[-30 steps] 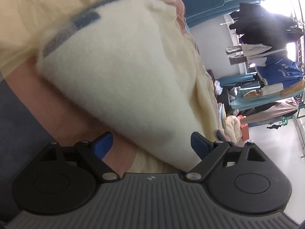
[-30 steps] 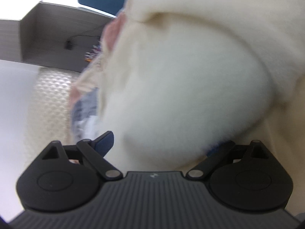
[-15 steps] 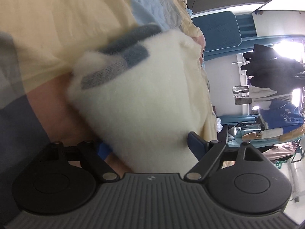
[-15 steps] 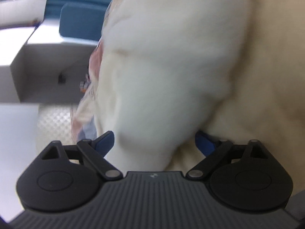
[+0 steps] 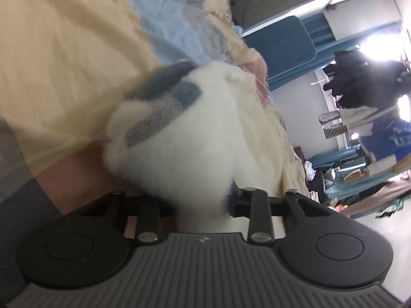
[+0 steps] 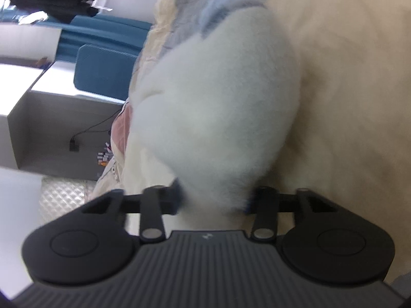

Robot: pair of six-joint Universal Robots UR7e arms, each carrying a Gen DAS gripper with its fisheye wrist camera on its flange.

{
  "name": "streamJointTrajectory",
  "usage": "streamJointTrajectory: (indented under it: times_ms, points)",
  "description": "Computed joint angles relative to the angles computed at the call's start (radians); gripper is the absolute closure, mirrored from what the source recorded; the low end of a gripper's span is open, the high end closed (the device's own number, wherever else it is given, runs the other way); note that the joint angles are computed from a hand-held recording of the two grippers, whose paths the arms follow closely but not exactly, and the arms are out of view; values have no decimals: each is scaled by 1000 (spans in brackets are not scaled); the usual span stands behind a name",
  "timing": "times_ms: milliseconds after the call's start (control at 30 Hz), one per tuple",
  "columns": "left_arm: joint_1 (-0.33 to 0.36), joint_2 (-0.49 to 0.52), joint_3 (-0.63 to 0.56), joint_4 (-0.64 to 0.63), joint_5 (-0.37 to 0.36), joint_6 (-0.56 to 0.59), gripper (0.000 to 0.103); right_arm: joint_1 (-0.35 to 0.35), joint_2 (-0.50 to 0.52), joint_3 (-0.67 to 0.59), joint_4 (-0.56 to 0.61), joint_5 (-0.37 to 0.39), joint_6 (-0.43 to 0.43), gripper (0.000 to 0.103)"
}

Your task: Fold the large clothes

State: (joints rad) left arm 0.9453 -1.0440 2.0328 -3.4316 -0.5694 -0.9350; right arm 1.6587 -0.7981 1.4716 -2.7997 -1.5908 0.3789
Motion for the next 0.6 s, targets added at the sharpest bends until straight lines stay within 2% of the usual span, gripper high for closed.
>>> streamJointTrajectory:
  times_ms: [133, 300, 533, 600]
  points:
    - [-40, -18, 26, 8, 49, 4, 71, 19, -34, 35, -49, 10, -133, 71]
    - [-121, -76, 86, 40, 101, -28, 71, 26, -102, 70, -38, 57, -219, 72]
    - [-268, -191, 151, 320, 181, -270, 71, 30, -190, 88, 39, 112, -258, 72]
    - [-315, -226, 171, 423, 202, -357, 71, 23, -243, 122, 64, 130, -278, 72]
